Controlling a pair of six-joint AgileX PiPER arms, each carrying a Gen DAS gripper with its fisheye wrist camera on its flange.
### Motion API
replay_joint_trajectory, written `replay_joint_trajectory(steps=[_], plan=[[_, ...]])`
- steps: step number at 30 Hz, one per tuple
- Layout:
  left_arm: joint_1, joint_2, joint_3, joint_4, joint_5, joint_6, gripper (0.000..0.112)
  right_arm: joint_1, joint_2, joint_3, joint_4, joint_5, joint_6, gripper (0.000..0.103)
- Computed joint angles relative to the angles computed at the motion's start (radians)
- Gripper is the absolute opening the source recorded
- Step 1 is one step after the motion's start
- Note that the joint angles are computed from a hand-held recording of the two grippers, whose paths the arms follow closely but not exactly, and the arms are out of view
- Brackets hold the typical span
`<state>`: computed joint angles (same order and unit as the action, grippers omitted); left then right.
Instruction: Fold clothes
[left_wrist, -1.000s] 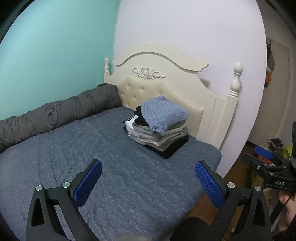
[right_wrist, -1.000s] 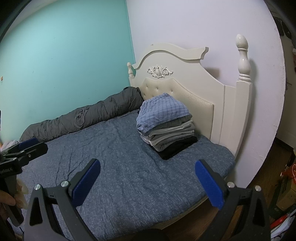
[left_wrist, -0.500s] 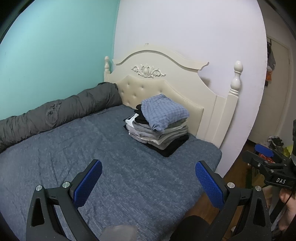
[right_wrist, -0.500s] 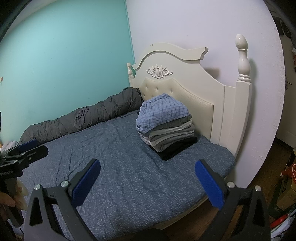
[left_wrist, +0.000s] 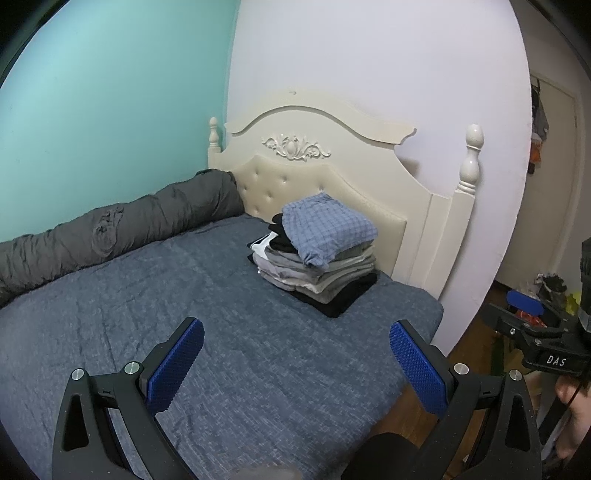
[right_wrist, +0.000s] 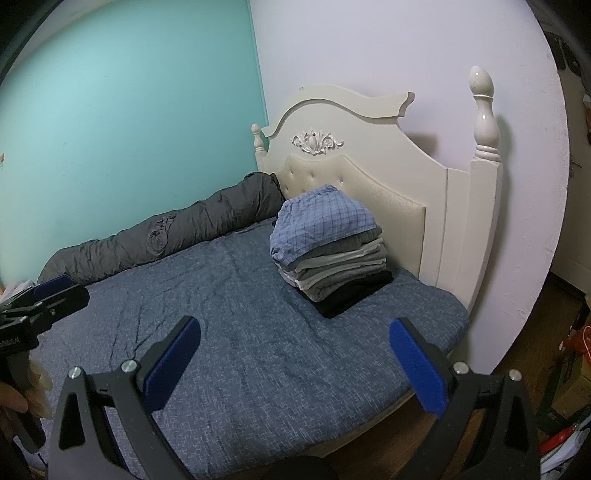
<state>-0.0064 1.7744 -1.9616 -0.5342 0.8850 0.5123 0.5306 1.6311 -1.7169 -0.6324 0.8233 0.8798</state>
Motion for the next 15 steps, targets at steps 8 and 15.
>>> replay_joint_trajectory(steps=[8,15], plan=[[-0.002,-0.003,0.013,-0.009,-0.004,0.015,0.102,-0.002,0.000,0.004,0.005,-0.001,0.000,0.103],[0.005,-0.003,0.018,-0.025,0.007,0.022,0.103,-0.007,0.000,0.007,0.011,-0.006,-0.002,0.103]])
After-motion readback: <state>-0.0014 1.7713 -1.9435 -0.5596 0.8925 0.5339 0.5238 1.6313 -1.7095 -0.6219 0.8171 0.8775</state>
